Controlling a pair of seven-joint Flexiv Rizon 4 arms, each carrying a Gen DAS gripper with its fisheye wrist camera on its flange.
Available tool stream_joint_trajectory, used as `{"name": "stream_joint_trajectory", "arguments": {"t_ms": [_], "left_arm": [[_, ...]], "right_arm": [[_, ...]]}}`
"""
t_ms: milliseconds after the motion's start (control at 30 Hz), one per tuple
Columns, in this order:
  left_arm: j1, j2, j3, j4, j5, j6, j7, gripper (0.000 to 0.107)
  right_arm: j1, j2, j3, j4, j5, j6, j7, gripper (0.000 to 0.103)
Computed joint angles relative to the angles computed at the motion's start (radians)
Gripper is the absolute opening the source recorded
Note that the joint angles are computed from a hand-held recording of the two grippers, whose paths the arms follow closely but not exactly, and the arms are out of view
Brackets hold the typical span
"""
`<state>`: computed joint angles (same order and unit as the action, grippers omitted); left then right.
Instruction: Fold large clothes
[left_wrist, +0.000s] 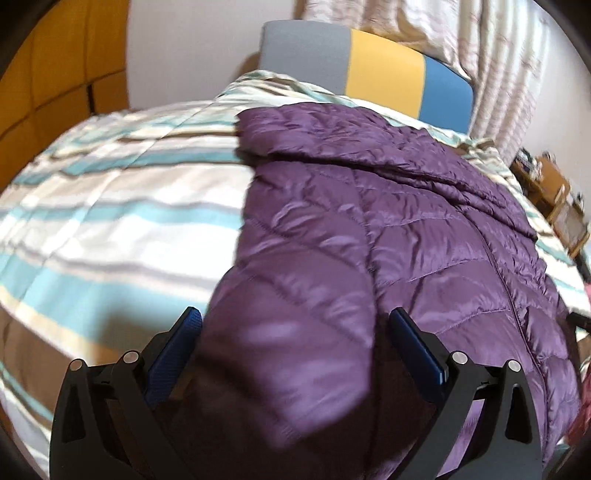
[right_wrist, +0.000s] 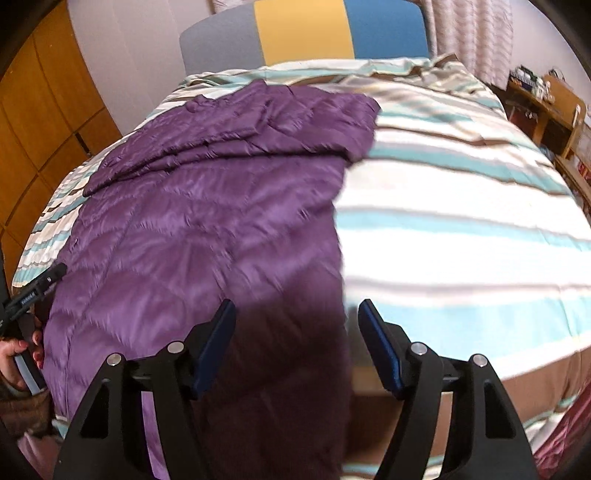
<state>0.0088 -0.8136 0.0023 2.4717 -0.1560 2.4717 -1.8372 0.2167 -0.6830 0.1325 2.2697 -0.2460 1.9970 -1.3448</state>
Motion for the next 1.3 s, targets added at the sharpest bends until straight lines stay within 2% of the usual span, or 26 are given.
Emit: {"name": "stream_joint_trajectory", "arguments": {"t_ms": [100, 200, 333, 433, 533, 600, 633, 667, 700, 733, 767, 800, 833, 867, 933, 1033, 1167, 1300], "left_arm": [[0.035, -0.005, -0.003, 0.028, 0.037, 0.033, -0.031, 0.100], [0.039, 0.000, 0.005, 0.047, 0.064, 0.040, -0.012, 0.100], [0.050, -0.011, 0.010, 0.072, 0.114, 0.075, 0.016, 0.100], [0.067, -0.020, 0.010, 0.085, 0.153, 0.094, 0.039, 0.100], [0.085, -0.029, 0.004, 0.097, 0.194, 0.108, 0.061, 0.098], [0.094, -0.043, 0.001, 0.106, 0.225, 0.132, 0.073, 0.091], [0.101, -0.049, -0.002, 0.109, 0.238, 0.141, 0.078, 0.083], [0.109, -0.056, -0.008, 0.109, 0.253, 0.148, 0.080, 0.074], [0.123, -0.059, -0.016, 0.107, 0.271, 0.148, 0.081, 0.068], [0.156, -0.065, -0.035, 0.098, 0.317, 0.139, 0.078, 0.052], [0.172, -0.065, -0.049, 0.092, 0.336, 0.134, 0.073, 0.040], [0.172, -0.062, -0.055, 0.090, 0.335, 0.138, 0.068, 0.033], [0.176, -0.057, -0.063, 0.085, 0.345, 0.141, 0.065, 0.020], [0.175, -0.051, -0.065, 0.083, 0.346, 0.144, 0.064, 0.018], [0.174, -0.041, -0.067, 0.077, 0.344, 0.165, 0.054, 0.016], [0.220, -0.029, -0.090, 0.055, 0.389, 0.176, 0.017, 0.015], [0.268, 0.000, -0.121, 0.007, 0.418, 0.133, -0.037, 0.015], [0.297, 0.033, -0.147, -0.060, 0.425, 0.068, -0.089, 0.015]], "right_arm": [[-0.049, 0.001, 0.023, 0.024, -0.029, 0.001, -0.004, 0.069], [-0.121, -0.003, 0.062, 0.045, -0.077, 0.010, -0.004, 0.068], [-0.262, -0.023, 0.146, 0.059, -0.200, 0.008, 0.025, 0.060], [-0.363, -0.036, 0.202, 0.071, -0.310, -0.009, 0.044, 0.059], [-0.539, -0.075, 0.317, 0.063, -0.490, -0.081, 0.082, 0.059], [-0.606, -0.093, 0.362, 0.068, -0.559, -0.115, 0.079, 0.052], [-0.635, -0.104, 0.385, 0.067, -0.588, -0.136, 0.069, 0.041], [-0.642, -0.111, 0.395, 0.065, -0.595, -0.143, 0.057, 0.031], [-0.655, -0.124, 0.412, 0.061, -0.603, -0.150, 0.048, 0.027], [-0.675, -0.142, 0.436, 0.055, -0.608, -0.156, 0.044, 0.017], [-0.685, -0.157, 0.453, 0.047, -0.607, -0.159, 0.041, 0.015], [-0.667, -0.159, 0.448, 0.044, -0.589, -0.134, 0.033, 0.012], [-0.646, -0.155, 0.437, 0.041, -0.576, -0.117, 0.030, 0.011], [-0.609, -0.143, 0.411, 0.044, -0.555, -0.080, 0.022, 0.010], [-0.556, -0.127, 0.372, 0.045, -0.537, -0.015, 0.022, 0.009], [-0.508, -0.119, 0.334, 0.034, -0.523, 0.075, 0.050, 0.009], [-0.459, -0.128, 0.299, -0.014, -0.523, 0.147, 0.113, 0.009], [-0.404, -0.150, 0.266, -0.095, -0.517, 0.172, 0.201, 0.009]]}}
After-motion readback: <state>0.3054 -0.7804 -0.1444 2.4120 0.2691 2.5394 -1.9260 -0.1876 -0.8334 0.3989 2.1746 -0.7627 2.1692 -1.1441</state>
